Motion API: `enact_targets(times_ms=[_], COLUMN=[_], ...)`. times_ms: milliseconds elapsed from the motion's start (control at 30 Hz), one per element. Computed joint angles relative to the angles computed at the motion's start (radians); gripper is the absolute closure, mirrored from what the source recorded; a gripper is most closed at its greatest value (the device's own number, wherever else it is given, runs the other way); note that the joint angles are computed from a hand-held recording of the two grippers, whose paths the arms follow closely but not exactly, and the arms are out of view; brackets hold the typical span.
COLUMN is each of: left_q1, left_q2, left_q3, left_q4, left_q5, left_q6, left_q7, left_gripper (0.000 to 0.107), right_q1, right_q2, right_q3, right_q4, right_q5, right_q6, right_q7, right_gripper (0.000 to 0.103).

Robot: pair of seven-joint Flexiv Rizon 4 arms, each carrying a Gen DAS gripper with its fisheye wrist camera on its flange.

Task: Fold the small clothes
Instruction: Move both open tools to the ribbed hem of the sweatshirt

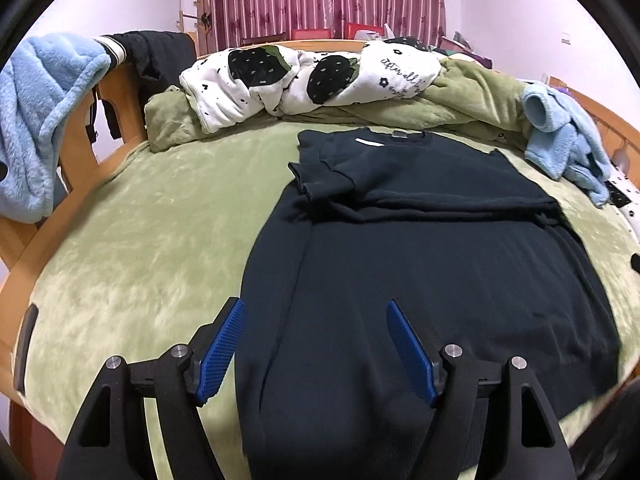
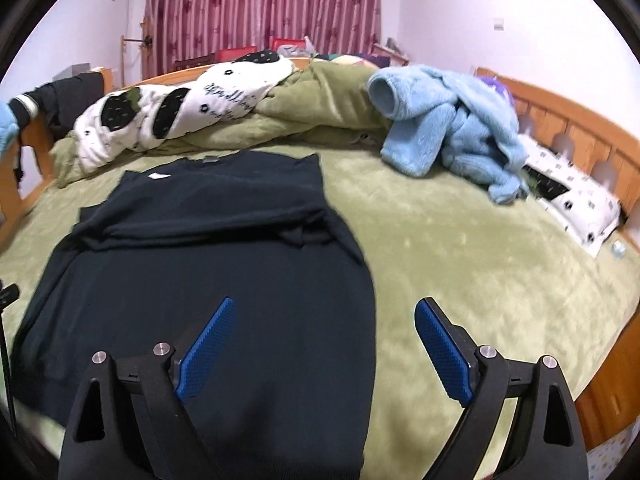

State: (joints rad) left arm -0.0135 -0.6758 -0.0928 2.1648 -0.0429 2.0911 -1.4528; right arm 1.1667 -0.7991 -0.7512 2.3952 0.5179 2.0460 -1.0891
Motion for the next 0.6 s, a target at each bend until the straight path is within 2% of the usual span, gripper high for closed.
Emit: enact_targets(times_ms=[67, 167, 233, 300, 433, 600], left_q1=[0.025, 0.022, 0.040, 0.087, 0.054, 0.149], left_q2=[0.010, 0.007, 0.001, -0.002, 0.018, 0.019], left_q3=[-0.012, 0.011, 0.003, -0.027, 0.006, -0.050], left_q4=[0.034, 0.079, 0.099, 0.112, 0.139, 0.162], left_q5=[0.030, 0.046, 0.064, 0.108, 0.084, 0.170], left_q6=[0.036, 0.112, 0.126, 0.108, 0.117, 0.171], left_q7=[-0.014, -0.023, -0.037, -0.053, -0.051, -0.129], left_gripper=[0.035, 0.035, 0.035, 0.035, 0.035, 0.034], right_q1=[-0.016, 0.026, 0.037, 0.007, -0.029, -0.146], right_q2=[0.017, 0.020, 0.041, 0.051, 0.052, 0.076], right_q3=[0.053, 0.055, 0.069, 0.121, 0.212, 0.349], right_q4=[0.038, 0.070, 0.094, 0.106, 0.106, 0.089], right_q5=[0.020, 0.073, 0.078, 0.089, 0.144, 0.150], right_q6=[0.071, 0.080, 0.081, 0.136, 0.209, 0.300], right_q7=[-0.005, -0.027, -0.037, -0.039, -0.061, -0.072], right_gripper=[0.012, 0.012, 0.012, 0.012, 0.013, 0.013])
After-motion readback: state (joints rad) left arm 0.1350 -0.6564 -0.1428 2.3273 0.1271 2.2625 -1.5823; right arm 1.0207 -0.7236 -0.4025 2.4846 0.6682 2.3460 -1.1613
